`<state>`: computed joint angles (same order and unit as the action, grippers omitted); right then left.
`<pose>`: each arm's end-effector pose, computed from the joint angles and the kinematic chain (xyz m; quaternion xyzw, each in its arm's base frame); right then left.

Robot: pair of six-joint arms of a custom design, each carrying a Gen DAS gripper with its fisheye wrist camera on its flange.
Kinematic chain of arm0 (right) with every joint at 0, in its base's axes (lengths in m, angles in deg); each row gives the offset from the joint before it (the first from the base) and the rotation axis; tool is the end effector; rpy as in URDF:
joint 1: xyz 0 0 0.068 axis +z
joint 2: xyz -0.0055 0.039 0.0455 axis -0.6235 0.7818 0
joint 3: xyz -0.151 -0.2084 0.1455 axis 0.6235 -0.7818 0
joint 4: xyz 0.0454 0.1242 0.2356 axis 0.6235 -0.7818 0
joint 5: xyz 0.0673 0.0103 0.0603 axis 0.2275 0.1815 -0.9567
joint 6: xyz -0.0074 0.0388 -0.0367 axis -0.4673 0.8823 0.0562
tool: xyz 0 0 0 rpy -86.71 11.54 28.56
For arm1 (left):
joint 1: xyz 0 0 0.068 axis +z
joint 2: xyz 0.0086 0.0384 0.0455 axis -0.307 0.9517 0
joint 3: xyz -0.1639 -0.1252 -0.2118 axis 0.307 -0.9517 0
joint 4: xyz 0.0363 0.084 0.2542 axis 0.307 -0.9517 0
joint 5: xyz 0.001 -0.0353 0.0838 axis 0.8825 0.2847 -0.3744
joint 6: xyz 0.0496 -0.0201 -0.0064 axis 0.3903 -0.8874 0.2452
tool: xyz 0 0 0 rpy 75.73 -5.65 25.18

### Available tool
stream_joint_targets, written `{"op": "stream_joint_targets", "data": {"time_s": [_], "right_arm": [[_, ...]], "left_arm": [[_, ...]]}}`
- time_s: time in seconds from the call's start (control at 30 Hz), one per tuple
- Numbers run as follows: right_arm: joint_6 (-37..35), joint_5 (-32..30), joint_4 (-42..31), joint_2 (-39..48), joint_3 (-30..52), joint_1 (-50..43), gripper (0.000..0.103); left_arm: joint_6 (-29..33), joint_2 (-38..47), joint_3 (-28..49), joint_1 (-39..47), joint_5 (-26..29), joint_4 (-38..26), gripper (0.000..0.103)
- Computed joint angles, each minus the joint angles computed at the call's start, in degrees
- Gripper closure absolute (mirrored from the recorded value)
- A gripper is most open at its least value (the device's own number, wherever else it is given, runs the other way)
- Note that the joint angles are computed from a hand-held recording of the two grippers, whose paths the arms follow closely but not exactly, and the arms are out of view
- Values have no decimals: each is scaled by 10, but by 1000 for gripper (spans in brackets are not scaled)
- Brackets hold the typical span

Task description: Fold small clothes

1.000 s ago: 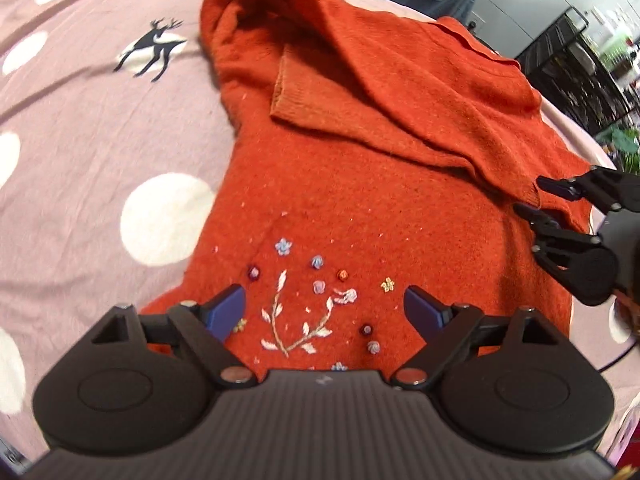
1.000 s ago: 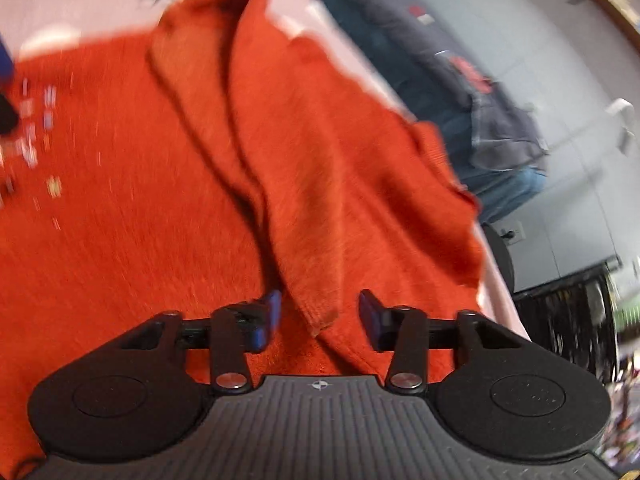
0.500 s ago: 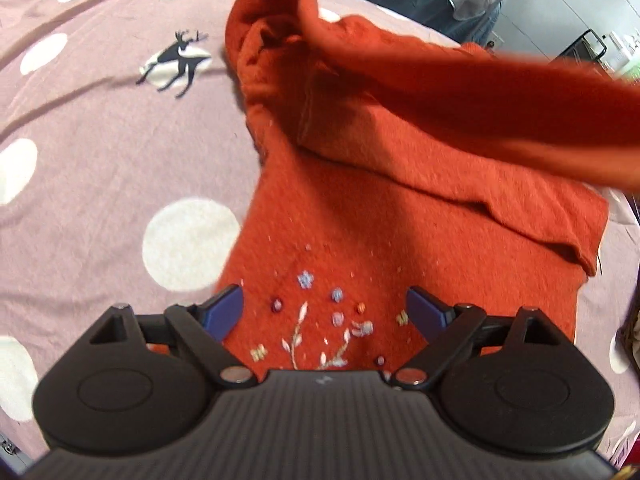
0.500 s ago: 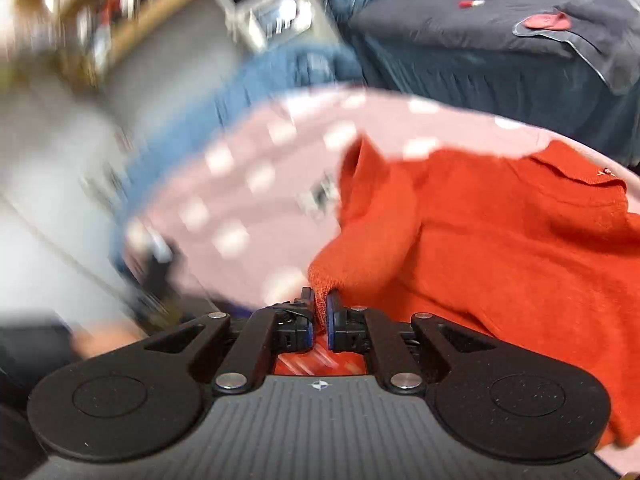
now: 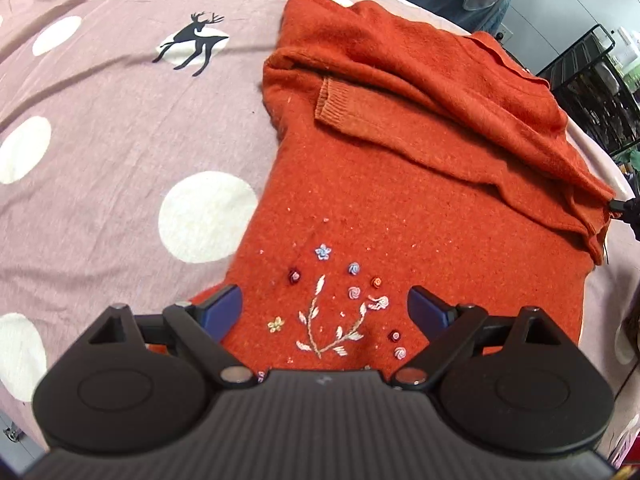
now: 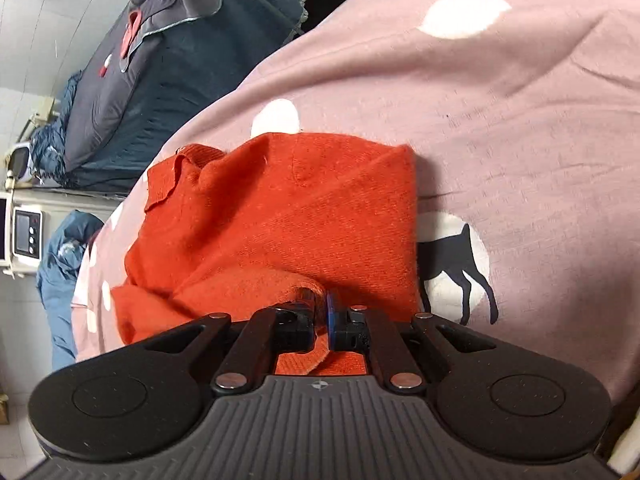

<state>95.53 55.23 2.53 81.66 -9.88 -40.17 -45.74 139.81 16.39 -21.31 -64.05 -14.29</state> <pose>0.3936 0.0033 0.1592 0.2628 0.9310 0.2365 0.0904 0.2478 -0.0215 0.1082 -0.1012 0.9750 -0.1210 0.1563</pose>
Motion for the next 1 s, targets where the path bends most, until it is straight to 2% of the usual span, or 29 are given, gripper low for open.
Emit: {"op": "stream_joint_targets", "data": {"time_s": [0.1, 0.13, 0.2, 0.23, 0.27, 0.33, 0.37, 0.43, 0.47, 0.53, 0.57, 0.63, 0.7, 0.73, 0.8, 0.9, 1.0], "right_arm": [[-22, 50, 19, -6, 2, 16, 94], [-18, 35, 40, -9, -4, 6, 94], [31, -62, 87, 7, -2, -28, 94], [49, -114, 81, 14, 8, -37, 94], [45, -154, 35, 26, 36, -41, 94], [-12, -171, -90, 41, 104, -30, 94], [-53, -181, -119, 33, 118, -22, 93], [-105, -255, -167, 25, 134, -13, 93], [-98, -310, -152, 12, 120, -13, 93], [-33, -392, -56, -23, 71, -25, 93], [-25, -375, -50, -26, 73, -30, 94], [-86, -217, -147, -4, 129, -33, 94], [-78, -64, -194, 42, 162, -35, 93], [-72, -29, -190, 58, 159, -39, 93], [-73, -5, -170, 80, 144, -46, 93], [-66, 68, -120, 77, 116, -40, 92], [-69, 136, -58, 44, 73, -21, 77]], "left_arm": [[0, 5, 12, -1, -9, -2, 13], [3, 5, 16, 0, -6, -5, 13], [9, 5, 24, 0, -5, -7, 12], [10, 5, 25, -1, -6, -6, 11], [9, 3, 26, -4, -8, -8, 10], [5, 9, 26, -4, -4, -4, 10], [2, 13, 25, -5, -1, -2, 10], [-1, 25, 26, -8, 1, -1, 10], [-1, 29, 26, -10, 2, -2, 10], [0, 34, 24, -11, 3, 3, 10], [-1, 35, 24, -13, 3, 3, 10], [-2, 38, 26, -15, 5, 4, 10], [-1, 36, 29, -16, 10, 0, 10], [3, 34, 30, -16, 12, -3, 10], [11, 24, 30, -16, 8, -10, 10], [17, 11, 21, -14, -7, -10, 9], [16, 4, 9, -15, -30, 0, 9]]}}
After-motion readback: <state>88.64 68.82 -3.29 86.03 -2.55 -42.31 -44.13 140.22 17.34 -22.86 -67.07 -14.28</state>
